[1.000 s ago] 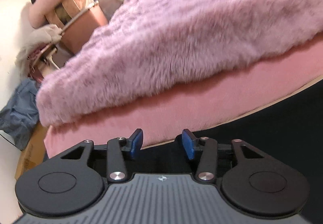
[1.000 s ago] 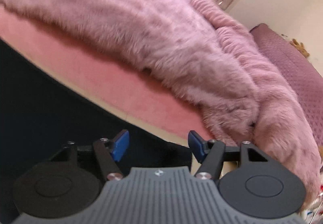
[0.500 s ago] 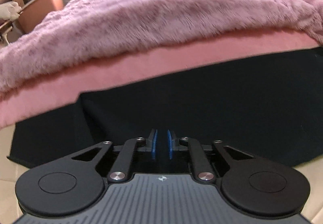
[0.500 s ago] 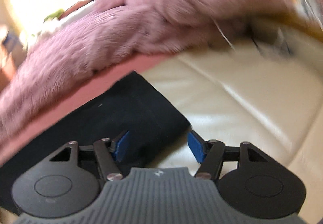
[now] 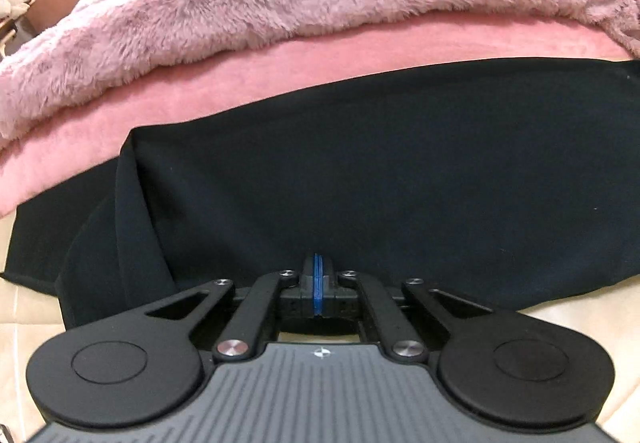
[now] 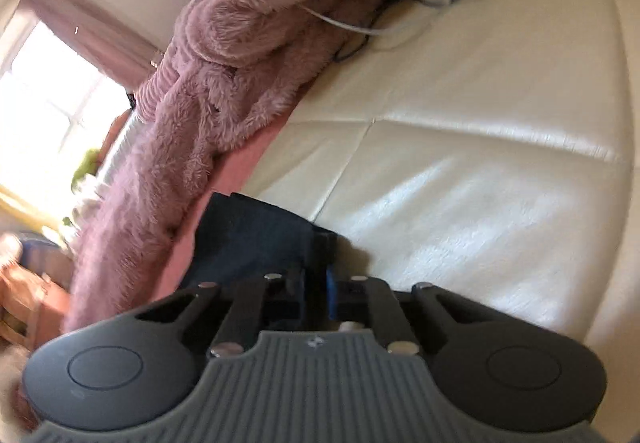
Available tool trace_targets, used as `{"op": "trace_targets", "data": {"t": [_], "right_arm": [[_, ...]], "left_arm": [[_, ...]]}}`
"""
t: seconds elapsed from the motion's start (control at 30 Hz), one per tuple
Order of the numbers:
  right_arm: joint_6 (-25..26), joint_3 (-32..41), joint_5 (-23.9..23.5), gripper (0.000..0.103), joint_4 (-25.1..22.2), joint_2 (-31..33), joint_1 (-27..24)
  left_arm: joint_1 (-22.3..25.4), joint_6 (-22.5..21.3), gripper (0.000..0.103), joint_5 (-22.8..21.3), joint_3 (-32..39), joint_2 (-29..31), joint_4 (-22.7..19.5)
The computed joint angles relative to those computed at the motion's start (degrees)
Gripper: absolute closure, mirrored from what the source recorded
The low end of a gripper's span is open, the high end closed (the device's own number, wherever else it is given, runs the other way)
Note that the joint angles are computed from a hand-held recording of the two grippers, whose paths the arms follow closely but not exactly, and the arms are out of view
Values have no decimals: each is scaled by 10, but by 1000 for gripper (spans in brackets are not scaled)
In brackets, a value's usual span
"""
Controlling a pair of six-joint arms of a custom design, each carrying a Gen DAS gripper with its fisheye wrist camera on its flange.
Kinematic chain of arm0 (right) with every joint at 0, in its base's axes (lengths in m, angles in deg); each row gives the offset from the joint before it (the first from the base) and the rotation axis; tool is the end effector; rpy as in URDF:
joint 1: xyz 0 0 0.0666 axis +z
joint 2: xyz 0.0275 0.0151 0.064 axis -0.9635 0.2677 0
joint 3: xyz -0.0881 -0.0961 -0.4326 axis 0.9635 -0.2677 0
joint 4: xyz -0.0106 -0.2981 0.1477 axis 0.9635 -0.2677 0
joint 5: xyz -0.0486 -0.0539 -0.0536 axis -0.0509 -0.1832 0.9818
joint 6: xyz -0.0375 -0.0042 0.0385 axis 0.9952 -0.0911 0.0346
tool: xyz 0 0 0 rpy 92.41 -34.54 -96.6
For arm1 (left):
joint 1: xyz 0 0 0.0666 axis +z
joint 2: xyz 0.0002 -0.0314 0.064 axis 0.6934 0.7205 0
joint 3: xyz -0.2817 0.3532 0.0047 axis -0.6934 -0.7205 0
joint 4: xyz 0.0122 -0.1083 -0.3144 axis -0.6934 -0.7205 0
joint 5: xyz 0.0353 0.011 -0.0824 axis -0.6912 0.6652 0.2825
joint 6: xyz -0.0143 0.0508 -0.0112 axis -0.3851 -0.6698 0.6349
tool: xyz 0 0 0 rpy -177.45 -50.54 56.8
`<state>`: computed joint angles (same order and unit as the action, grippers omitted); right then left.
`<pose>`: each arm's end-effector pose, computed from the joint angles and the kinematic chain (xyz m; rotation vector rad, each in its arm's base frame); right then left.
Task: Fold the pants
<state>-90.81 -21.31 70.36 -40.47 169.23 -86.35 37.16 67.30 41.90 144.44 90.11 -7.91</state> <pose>0.3893 -0.0766 0.3087 1.0435 2.0586 0.4930 0.3841 -0.0418 0.3685 0.1892 2.6053 0.1312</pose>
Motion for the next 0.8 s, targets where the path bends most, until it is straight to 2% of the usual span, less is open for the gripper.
{"op": "trace_targets", "data": {"t": [0.1,0.2,0.4,0.57,0.67,0.7,0.8], "right_arm": [[42,3,7,100,-27,-14,-15],[79,4,2,100,-61,-27,-51],[195,38,28,100,-146,-36,-128],[262,73,59,98,-189,-29,-144],[282,82,74,77,-203,-38,-131],[286,81,83,64,-198,-46,-123],[312,67,99,64,-196,-82,-98]], "left_arm": [[-15,6,103,15,-1,-9,-19],[-41,24,103,47,-8,-23,-38],[-103,82,103,100,-36,-52,-34],[-122,94,98,82,-48,-73,-20],[-109,91,96,76,-51,-108,-26],[-105,87,91,74,-53,-121,-27],[-88,66,76,68,-60,-161,-44]]}}
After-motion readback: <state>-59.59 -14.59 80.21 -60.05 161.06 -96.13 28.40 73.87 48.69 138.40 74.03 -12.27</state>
